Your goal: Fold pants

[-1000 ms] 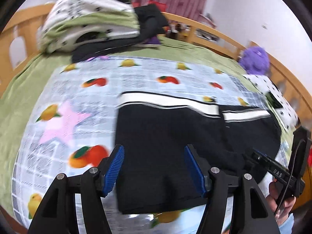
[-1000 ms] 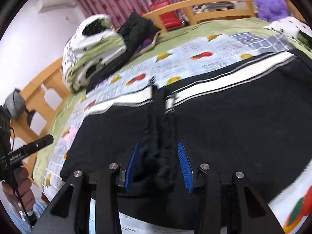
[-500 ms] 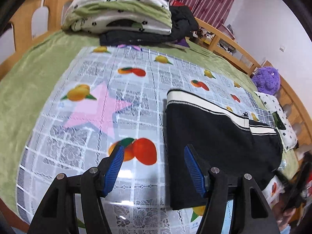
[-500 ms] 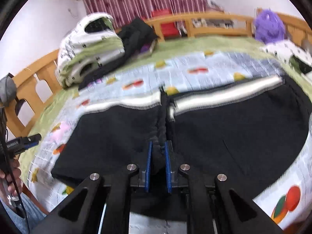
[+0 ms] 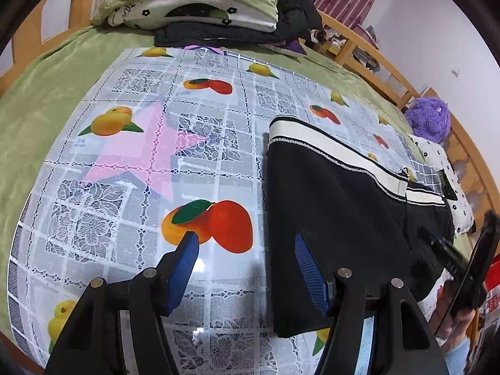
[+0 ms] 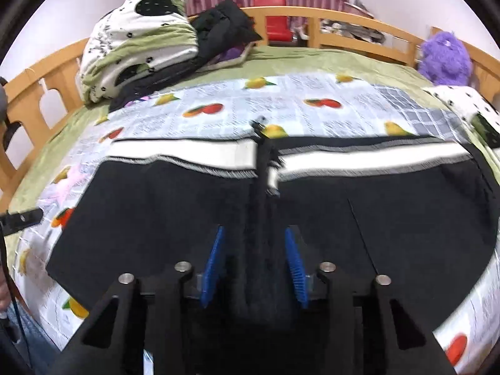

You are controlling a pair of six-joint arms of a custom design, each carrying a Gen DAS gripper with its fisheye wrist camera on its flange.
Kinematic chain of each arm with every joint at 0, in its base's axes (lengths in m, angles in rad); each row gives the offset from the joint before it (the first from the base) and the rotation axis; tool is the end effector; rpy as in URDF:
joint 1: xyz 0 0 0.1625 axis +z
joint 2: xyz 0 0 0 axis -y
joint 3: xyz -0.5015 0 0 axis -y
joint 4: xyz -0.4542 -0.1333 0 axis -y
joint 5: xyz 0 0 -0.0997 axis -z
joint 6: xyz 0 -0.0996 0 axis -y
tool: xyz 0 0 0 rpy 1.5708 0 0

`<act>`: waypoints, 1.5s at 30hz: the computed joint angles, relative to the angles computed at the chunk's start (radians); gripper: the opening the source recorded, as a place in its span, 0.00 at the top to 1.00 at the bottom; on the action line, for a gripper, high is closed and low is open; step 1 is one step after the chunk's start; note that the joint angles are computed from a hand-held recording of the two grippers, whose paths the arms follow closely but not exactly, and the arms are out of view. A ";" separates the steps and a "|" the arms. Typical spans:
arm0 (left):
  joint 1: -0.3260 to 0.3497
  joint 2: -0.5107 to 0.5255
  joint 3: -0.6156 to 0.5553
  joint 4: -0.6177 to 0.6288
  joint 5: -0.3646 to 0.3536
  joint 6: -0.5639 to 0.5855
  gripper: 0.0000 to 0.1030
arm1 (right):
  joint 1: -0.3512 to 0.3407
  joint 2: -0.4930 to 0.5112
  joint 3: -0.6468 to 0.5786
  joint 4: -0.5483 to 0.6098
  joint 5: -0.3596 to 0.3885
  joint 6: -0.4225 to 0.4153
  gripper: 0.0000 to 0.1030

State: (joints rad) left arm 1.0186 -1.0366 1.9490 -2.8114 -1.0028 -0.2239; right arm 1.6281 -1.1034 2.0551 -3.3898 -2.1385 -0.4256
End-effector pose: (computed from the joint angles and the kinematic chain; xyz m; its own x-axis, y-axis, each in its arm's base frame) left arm -0.1843 -0.6554 0.1875 -0.8987 0.1083 -0.4249 0.3046 0.8512 -0.4274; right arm 0.1150 -0.6125 0.2620 -0.7728 0.0622 0.6316 -0.3910 0.7373 -0.5510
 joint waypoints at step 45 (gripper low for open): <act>-0.020 0.052 -0.026 0.046 -0.044 0.018 0.40 | -0.089 -0.051 0.038 0.149 0.145 0.149 0.86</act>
